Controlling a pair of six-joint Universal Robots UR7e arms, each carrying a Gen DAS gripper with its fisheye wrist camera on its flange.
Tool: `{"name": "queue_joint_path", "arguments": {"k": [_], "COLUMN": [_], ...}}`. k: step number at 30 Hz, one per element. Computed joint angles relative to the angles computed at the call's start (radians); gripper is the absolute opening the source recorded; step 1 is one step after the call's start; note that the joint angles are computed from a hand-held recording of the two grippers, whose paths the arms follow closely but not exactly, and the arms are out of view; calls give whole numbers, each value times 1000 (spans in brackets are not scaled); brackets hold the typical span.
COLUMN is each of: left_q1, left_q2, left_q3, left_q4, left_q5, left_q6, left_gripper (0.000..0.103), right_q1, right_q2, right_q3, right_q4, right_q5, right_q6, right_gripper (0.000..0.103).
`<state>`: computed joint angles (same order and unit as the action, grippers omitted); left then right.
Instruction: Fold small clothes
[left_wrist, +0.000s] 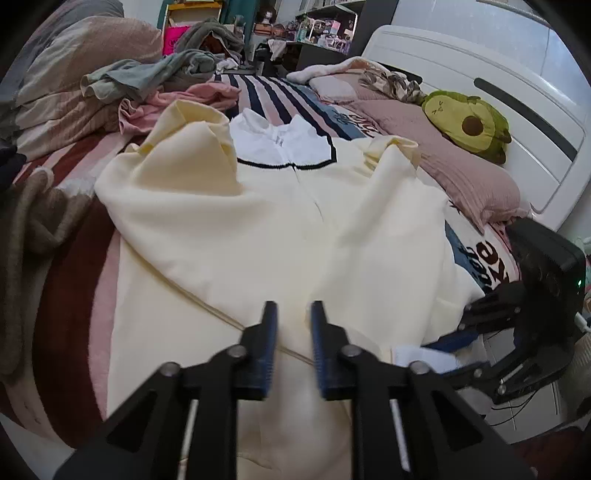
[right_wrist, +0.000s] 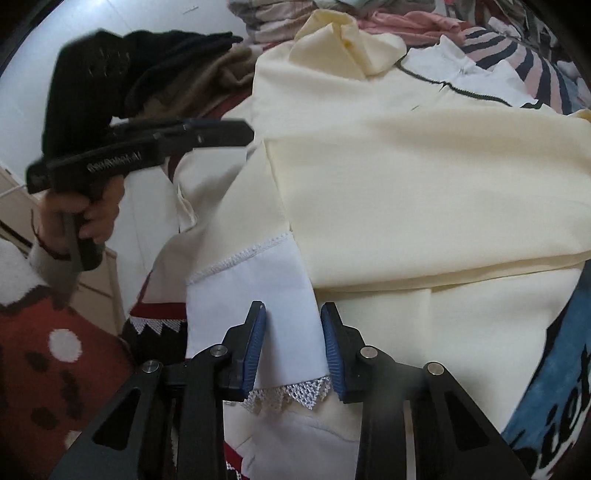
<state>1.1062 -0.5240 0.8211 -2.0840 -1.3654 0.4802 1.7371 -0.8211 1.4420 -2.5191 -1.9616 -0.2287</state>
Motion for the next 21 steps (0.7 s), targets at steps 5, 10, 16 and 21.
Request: {"name": "queue_joint_path", "arguments": {"k": [5,10,16,21], "left_q1": [-1,1,6,7], "left_q2": [-10,-7,0,7], "left_q3": [12,1,-18,-29], "left_q4": [-28,-39,-45,-46], "left_q5": [3,7,9,16], "left_q6": [7,2,-3,-5], "left_gripper": [28,32,33,33], "right_q1": [12,42,63,59], "right_q2": [11,26,59,91], "right_q3": [-20,-64,-155,-225], "right_q4": [16,-56,-109,-112], "right_q5": [-29,-134,-273,-317], "right_q6": [-20,-77,-149,-186], "right_gripper": [3,0,0,0]}}
